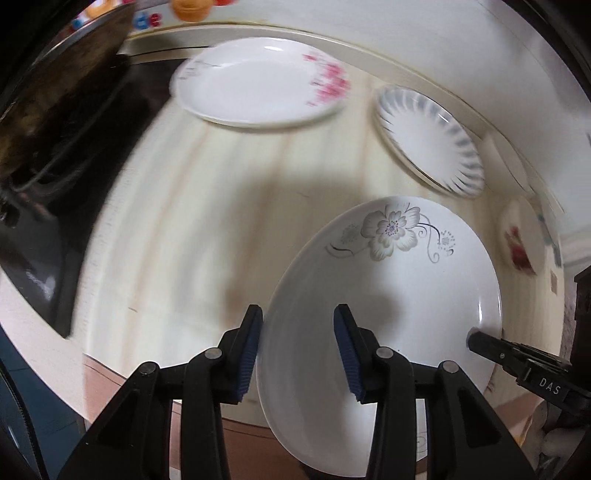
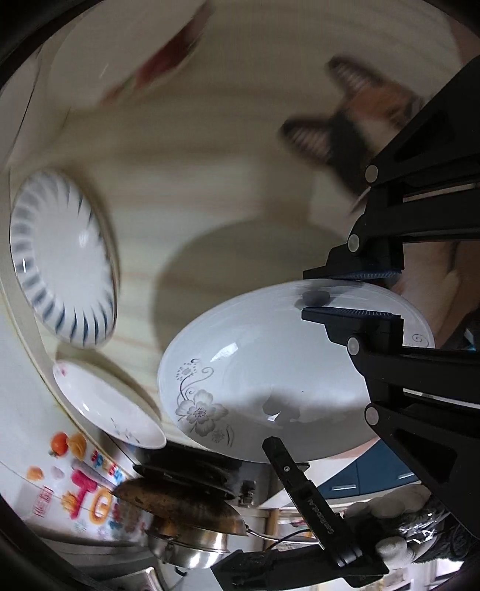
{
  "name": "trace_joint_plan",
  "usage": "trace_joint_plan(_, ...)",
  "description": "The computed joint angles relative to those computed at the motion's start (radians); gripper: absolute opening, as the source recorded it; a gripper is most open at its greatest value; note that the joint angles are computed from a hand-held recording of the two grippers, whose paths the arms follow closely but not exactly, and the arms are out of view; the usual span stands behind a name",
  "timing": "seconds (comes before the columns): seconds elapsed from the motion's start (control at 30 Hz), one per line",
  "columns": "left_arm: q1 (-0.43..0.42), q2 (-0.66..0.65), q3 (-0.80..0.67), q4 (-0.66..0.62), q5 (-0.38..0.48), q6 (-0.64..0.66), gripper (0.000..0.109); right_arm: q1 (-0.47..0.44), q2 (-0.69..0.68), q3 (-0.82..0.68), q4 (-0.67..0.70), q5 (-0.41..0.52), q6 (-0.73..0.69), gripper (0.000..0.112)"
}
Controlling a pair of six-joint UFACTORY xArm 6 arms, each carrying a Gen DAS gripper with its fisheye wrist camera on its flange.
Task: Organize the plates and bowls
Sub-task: 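Lift the grey-flower plate upright with both tools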
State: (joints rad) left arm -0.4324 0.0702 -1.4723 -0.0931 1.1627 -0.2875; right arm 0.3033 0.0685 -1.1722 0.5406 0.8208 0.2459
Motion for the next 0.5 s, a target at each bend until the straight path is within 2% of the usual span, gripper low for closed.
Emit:
trace_joint_plan(0.27, -0.115, 0.03, 0.003, -0.018, -0.018, 0.013, 0.037, -0.075, -0.272, 0.301, -0.036, -0.022, 0.102, 0.015)
trace_joint_plan(0.5, -0.179, 0.056, -0.018, 0.01, -0.011, 0.022, 0.037, -0.135, -0.365, 0.412, -0.059, -0.026, 0.125, 0.015)
